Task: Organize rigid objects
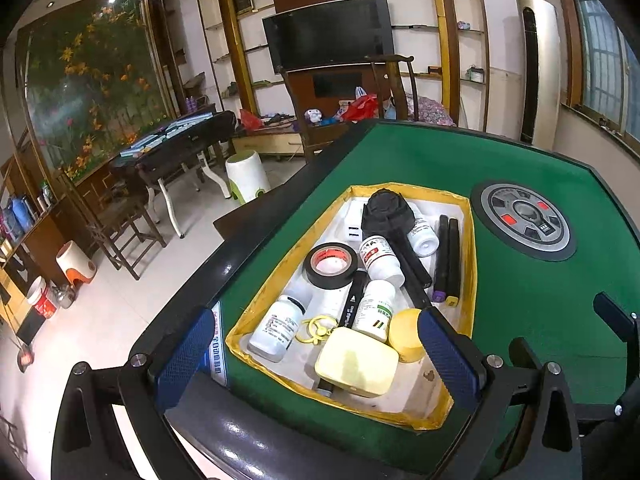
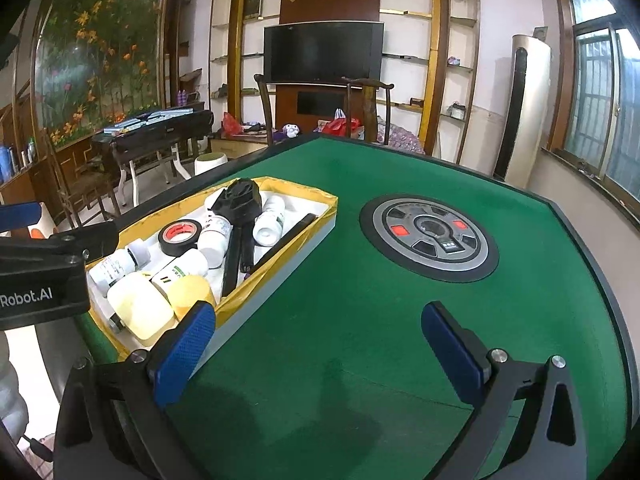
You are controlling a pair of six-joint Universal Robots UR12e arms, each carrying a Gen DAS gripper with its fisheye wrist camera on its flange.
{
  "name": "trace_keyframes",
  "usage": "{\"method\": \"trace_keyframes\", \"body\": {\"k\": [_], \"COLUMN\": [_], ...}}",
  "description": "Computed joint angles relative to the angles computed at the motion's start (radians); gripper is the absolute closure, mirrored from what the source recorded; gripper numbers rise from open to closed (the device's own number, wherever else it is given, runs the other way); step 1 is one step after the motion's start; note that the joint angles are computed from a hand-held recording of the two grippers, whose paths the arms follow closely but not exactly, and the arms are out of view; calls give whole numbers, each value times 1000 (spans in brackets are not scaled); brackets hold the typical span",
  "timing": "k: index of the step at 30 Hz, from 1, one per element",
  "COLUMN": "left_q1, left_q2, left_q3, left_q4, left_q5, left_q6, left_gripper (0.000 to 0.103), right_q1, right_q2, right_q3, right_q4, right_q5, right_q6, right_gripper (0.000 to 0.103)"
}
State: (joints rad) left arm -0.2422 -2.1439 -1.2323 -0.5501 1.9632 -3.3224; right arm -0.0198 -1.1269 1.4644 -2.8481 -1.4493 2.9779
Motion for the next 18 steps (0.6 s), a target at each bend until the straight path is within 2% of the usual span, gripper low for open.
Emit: {"method": "trace_keyframes", "body": {"k": [10, 18], "left_q1": [7, 9], "left_q2": [-5, -4], "left_q3": [6, 2], "left_q4": [-17, -15], "left_q5": [-20, -21], "left_q6": [-6, -13], "left_gripper": [1, 1], "right_q1": [0, 26], "right_q2": [5, 18], "right_q3": [-6, -14], "right_q4": [19, 41], "right_q5": [1, -81], "right_q6": [4, -47], "right_gripper": [0, 0]}}
